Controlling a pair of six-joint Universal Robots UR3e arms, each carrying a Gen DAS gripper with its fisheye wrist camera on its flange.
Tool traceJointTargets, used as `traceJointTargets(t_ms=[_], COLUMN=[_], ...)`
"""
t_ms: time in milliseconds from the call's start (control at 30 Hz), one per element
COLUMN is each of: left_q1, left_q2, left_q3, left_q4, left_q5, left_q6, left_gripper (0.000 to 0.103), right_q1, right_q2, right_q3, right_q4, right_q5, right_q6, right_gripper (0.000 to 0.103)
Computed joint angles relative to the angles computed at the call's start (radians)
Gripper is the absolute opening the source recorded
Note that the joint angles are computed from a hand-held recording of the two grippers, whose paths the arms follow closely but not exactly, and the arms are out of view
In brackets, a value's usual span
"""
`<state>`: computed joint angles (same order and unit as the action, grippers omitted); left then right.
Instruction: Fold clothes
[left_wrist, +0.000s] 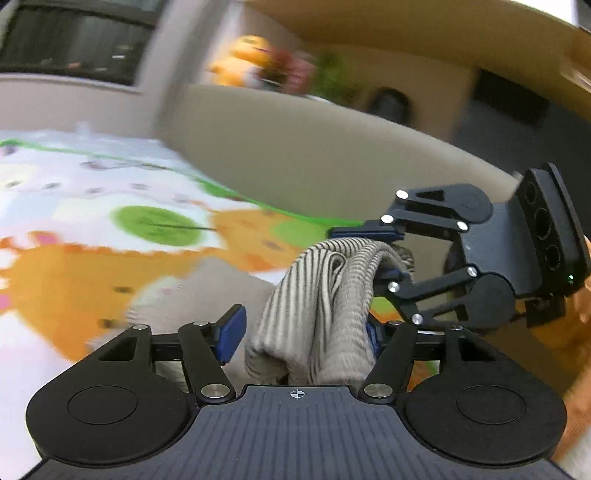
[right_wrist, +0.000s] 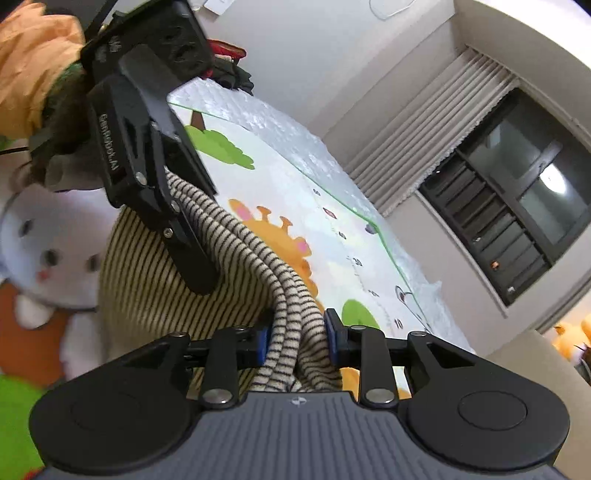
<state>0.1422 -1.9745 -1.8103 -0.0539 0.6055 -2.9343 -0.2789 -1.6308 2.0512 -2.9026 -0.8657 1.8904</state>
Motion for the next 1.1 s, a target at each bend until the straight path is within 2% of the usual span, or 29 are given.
traceJointTargets(t_ms=[67, 133, 233, 333, 400, 500, 600, 700, 800, 900, 1033, 1100], left_q1=[0.037, 0.071, 0.138, 0.151, 0.134, 0.069, -0.027, -0.088, -0.110, -0.111, -0.118, -0.116], left_q2=[0.000, 0.000, 0.044, 0.098, 0.098, 0.039, -0.074, -0.188, -0.232, -0.215, -0.196, -0.183], left_q3=[-0.018, -0.033, -0.097, -0.138, -0.122, -0.035, 0.099, 0.219, 0.240, 0.214, 0.214, 0.188], left_q4=[0.048, 0.085, 0.093, 0.078, 0.099, 0.165, 0.150, 0.089, 0.101, 0.109, 0.065, 0.069], left_q5=[0.039, 0.082, 0.050, 0.043, 0.027, 0.027, 0.114, 0.189, 0.243, 0.263, 0.295, 0.302], left_q6=[-0.075, -0.145, -0.160, -0.109, -0.111, -0.154, -0.195, -0.237, -0.246, -0.240, -0.212, -0.206], left_gripper=[0.074, 0.077, 0.085, 0.089, 0.092, 0.096, 0.096, 0.096, 0.096, 0.096, 0.096, 0.097], right_q1=[0.080, 0.144, 0.184, 0.160, 0.146, 0.112, 0.064, 0.030, 0.006, -0.019, 0.005, 0.027], right_q2=[0.152, 0.290, 0.430, 0.493, 0.538, 0.547, 0.532, 0.519, 0.573, 0.593, 0.536, 0.520], right_q3=[-0.123, -0.260, -0.411, -0.511, -0.585, -0.606, -0.595, -0.589, -0.613, -0.564, -0.409, -0.365], right_q4=[-0.047, -0.054, -0.006, 0.095, 0.166, 0.215, 0.267, 0.326, 0.333, 0.233, -0.118, -0.313], right_q5=[-0.083, -0.153, -0.212, -0.176, -0.150, -0.103, -0.037, -0.005, 0.018, 0.062, 0.006, -0.010], right_q6=[0.062, 0.110, 0.194, 0.325, 0.413, 0.475, 0.511, 0.640, 0.850, 0.982, 1.067, 1.060], right_gripper=[0.030, 0.031, 0.034, 0.045, 0.053, 0.055, 0.055, 0.055, 0.069, 0.073, 0.073, 0.063])
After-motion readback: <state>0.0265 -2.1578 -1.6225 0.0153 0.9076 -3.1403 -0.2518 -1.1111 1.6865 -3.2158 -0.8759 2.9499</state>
